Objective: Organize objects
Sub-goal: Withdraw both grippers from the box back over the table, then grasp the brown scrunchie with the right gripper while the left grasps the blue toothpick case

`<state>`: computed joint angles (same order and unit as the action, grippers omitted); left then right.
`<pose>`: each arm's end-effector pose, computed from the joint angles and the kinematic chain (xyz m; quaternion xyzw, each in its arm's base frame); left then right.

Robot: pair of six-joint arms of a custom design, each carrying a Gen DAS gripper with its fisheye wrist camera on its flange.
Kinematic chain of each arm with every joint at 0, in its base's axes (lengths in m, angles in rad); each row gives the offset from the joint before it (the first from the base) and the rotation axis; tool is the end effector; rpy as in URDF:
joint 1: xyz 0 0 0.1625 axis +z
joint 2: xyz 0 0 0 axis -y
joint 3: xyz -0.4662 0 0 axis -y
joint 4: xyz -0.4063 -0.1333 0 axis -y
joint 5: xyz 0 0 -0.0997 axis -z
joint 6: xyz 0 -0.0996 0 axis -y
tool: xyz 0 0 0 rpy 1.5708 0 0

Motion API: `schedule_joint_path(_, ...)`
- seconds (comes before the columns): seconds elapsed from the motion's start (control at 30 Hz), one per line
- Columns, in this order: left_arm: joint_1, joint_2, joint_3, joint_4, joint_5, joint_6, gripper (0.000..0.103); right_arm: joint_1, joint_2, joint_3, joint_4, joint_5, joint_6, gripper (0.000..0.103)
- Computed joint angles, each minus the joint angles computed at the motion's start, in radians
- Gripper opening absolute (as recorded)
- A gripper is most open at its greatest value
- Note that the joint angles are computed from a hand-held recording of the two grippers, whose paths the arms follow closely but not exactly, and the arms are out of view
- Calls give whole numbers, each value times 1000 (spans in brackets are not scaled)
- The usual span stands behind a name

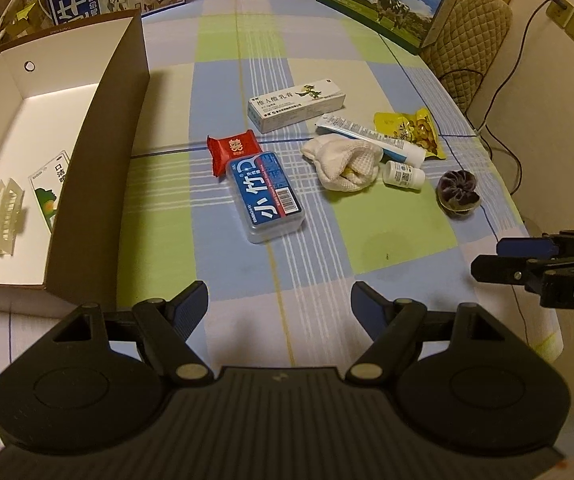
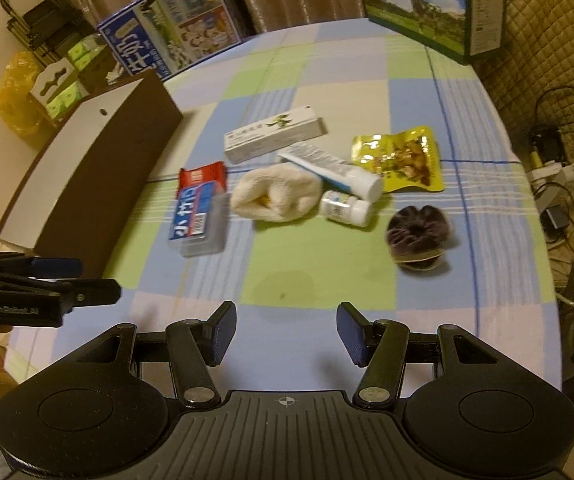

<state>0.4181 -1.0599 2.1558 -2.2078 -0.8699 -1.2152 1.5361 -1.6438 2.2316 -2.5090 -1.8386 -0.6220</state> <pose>-0.3488 -0.3711 0.0954 0.0495 0.9166 -0.2290 0.3240 0.0919 -0.4342 0.3462 0.2602 -0.9408 0.1211 0.1801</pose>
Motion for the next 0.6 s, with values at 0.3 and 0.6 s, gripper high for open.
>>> schedule_joint_path(0.3,19,35,-17,-12,12,-9,76,-40,56,-7,-176,-47,-47,53)
schedule_joint_path(0.6,49,55,-36,4,51,-25,76,-99,146,-37,-340,-18,-147,53)
